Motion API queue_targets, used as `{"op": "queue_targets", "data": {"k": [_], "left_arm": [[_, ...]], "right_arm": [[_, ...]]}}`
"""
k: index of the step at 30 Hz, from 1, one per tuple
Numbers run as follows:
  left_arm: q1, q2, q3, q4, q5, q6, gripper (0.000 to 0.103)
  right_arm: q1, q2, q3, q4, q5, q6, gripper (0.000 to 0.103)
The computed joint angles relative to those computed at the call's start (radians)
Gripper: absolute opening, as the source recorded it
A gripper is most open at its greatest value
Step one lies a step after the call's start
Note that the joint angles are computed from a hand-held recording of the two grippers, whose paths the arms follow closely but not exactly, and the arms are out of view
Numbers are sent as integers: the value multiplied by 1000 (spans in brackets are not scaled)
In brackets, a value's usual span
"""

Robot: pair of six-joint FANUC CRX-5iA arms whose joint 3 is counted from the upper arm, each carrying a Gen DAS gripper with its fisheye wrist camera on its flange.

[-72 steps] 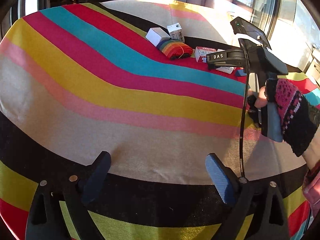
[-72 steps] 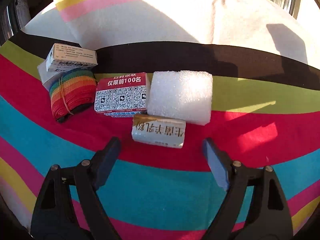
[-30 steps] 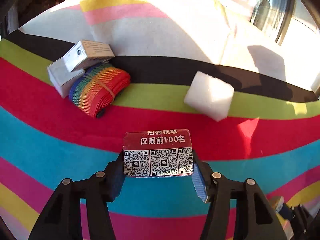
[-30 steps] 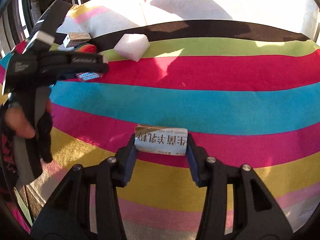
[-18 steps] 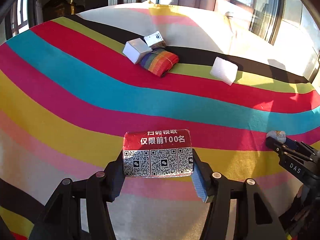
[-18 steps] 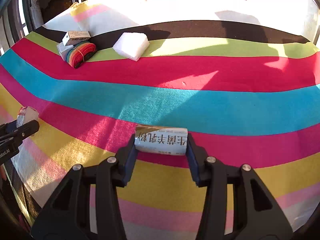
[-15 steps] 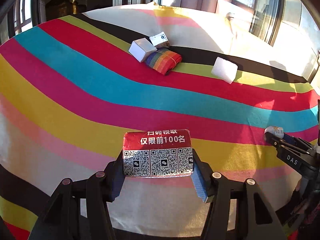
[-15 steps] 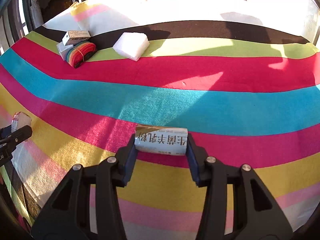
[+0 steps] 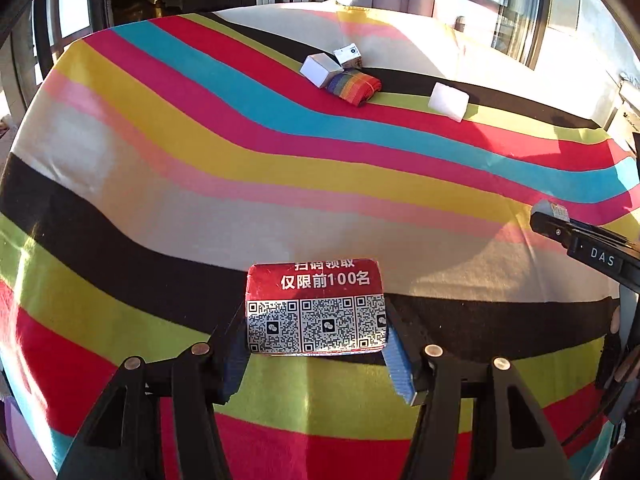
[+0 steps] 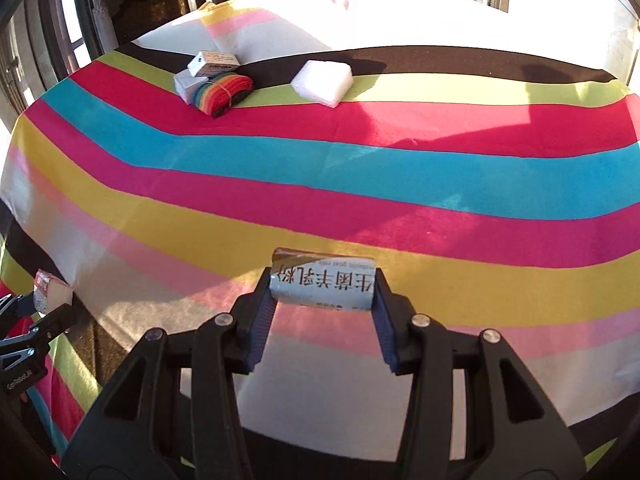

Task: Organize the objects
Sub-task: 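Carry the red QR box and milk-label box over the storage box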

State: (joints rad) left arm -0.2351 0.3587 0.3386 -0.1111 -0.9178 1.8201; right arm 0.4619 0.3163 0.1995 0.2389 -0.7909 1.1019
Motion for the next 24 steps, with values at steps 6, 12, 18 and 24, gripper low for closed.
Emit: {"op": "queue_targets", "data": {"k": [6, 12, 18, 24], "left_arm": [[15, -105, -142, 17, 43, 5, 59], [23, -191, -239, 2, 67, 7, 59], [25, -276, -320, -37, 79, 21, 59], [40, -353, -392, -55, 92, 32, 59]], "right_arm": [[79, -82, -91, 4, 8, 43, 50], [142, -141, -163, 51, -1, 30, 50], [223, -184, -193, 97, -17, 53, 50], [303, -191, -197, 134, -25, 88, 50]]}}
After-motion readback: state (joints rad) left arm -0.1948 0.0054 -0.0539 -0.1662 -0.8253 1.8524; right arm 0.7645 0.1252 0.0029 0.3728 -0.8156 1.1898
